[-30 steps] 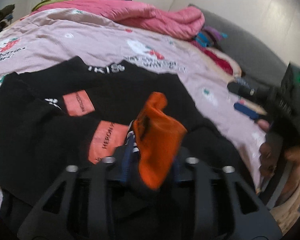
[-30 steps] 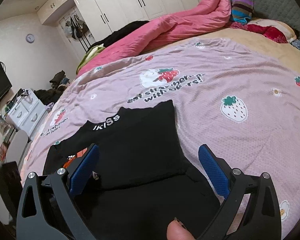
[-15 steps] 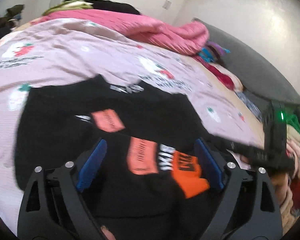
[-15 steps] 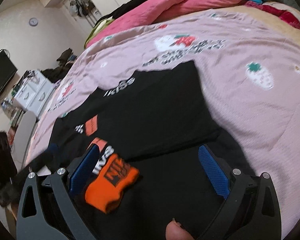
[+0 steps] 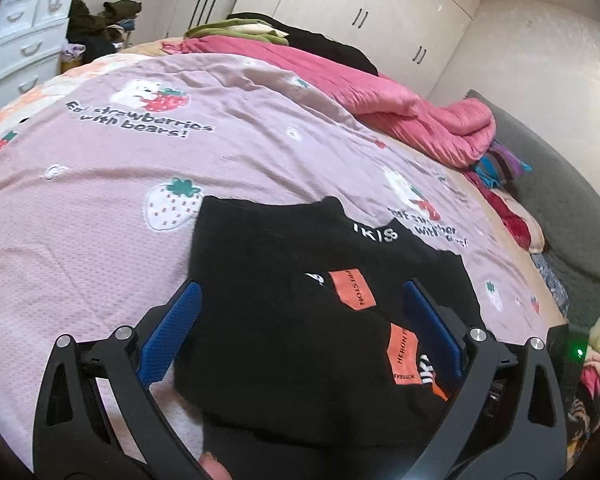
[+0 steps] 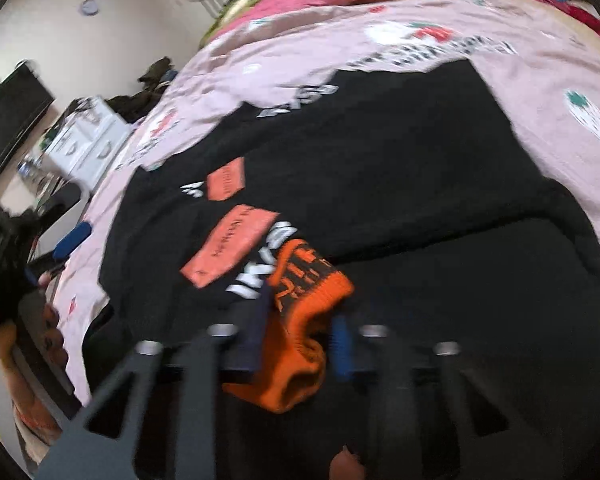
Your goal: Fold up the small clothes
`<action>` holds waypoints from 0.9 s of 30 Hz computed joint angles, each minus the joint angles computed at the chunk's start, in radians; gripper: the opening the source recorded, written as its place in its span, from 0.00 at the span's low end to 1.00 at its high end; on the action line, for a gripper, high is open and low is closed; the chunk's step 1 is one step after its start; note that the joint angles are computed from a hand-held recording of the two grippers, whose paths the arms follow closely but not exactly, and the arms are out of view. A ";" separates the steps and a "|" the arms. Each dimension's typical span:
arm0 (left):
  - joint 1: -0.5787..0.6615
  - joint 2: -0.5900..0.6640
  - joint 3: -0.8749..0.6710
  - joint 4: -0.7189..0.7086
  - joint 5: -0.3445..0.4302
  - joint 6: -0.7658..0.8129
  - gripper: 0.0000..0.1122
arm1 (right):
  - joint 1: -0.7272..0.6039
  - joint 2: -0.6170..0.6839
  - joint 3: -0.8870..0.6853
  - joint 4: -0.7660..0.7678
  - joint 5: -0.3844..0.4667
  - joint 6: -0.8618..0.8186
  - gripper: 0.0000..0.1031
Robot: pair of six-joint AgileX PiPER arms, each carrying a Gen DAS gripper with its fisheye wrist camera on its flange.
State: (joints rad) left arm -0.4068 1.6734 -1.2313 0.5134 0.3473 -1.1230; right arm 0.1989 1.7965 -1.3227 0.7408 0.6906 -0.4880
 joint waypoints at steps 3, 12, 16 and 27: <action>0.005 -0.006 0.000 0.016 0.006 -0.015 0.83 | 0.011 -0.018 -0.033 0.012 -0.010 -0.055 0.12; 0.003 0.026 -0.060 0.042 0.028 -0.023 0.83 | -0.004 0.020 -0.329 0.038 0.043 -0.243 0.11; -0.011 0.067 -0.106 0.073 0.051 -0.017 0.83 | -0.038 0.073 -0.413 0.046 0.056 -0.270 0.11; -0.028 0.170 -0.190 0.008 0.120 0.071 0.83 | -0.118 0.160 -0.368 -0.007 -0.001 -0.202 0.11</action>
